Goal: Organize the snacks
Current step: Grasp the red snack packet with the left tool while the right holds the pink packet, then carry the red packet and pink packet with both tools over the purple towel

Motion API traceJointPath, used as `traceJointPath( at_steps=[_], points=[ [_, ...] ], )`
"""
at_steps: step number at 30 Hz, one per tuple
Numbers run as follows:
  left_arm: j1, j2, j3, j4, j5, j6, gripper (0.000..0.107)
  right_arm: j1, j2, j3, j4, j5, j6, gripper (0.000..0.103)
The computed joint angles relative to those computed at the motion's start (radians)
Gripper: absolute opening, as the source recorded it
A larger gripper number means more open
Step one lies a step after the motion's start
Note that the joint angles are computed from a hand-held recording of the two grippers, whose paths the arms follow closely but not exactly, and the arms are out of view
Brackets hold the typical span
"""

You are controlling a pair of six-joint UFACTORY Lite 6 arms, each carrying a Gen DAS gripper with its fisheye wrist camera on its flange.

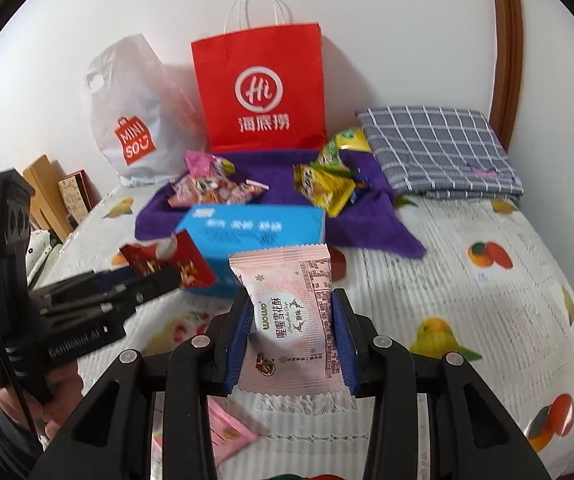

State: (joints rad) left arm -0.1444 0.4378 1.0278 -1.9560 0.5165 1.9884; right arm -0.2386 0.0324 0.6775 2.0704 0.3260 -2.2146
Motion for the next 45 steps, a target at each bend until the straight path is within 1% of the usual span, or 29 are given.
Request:
traceJointPath(
  at_steps=[2, 4, 7, 9, 12, 17, 21, 23, 33, 37, 40, 45],
  points=[
    [0.000, -0.008, 0.014, 0.048, -0.018, -0.043, 0.040, 0.006, -0.003, 0.025, -0.073, -0.009, 0.090, 0.039],
    [-0.002, -0.019, 0.030, 0.104, -0.045, -0.098, 0.040, -0.005, 0.009, 0.063, -0.205, 0.017, 0.235, 0.039],
    [0.003, -0.032, 0.058, 0.193, -0.068, -0.194, 0.040, -0.011, 0.026, 0.108, -0.297, 0.040, 0.352, 0.039],
    [0.013, -0.037, 0.081, 0.267, -0.062, -0.278, 0.040, -0.015, 0.044, 0.152, -0.366, 0.049, 0.434, 0.039],
    [0.022, -0.039, 0.128, 0.356, -0.084, -0.396, 0.040, -0.010, 0.068, 0.206, -0.429, 0.054, 0.506, 0.039],
    [0.050, -0.015, 0.232, 0.528, -0.055, -0.601, 0.040, 0.015, 0.121, 0.318, -0.529, 0.032, 0.612, 0.039],
    [0.044, 0.017, 0.325, 0.653, -0.092, -0.739, 0.040, 0.028, 0.181, 0.413, -0.620, 0.026, 0.706, 0.039],
    [0.047, 0.038, 0.367, 0.679, -0.097, -0.784, 0.040, 0.033, 0.222, 0.473, -0.688, 0.020, 0.778, 0.039],
    [0.033, 0.173, 0.666, 0.972, -0.057, -1.096, 0.040, 0.040, 0.420, 0.782, -1.047, 0.031, 1.154, 0.039],
    [0.024, 0.241, 0.796, 1.095, -0.029, -1.229, 0.040, 0.039, 0.492, 0.886, -1.119, 0.053, 1.240, 0.039],
    [0.022, 0.292, 0.888, 1.150, -0.006, -1.290, 0.040, 0.043, 0.551, 0.974, -1.185, 0.071, 1.309, 0.039],
    [0.020, 0.392, 1.056, 1.239, 0.038, -1.395, 0.040, 0.033, 0.642, 1.121, -1.239, 0.135, 1.377, 0.039]
  ],
)
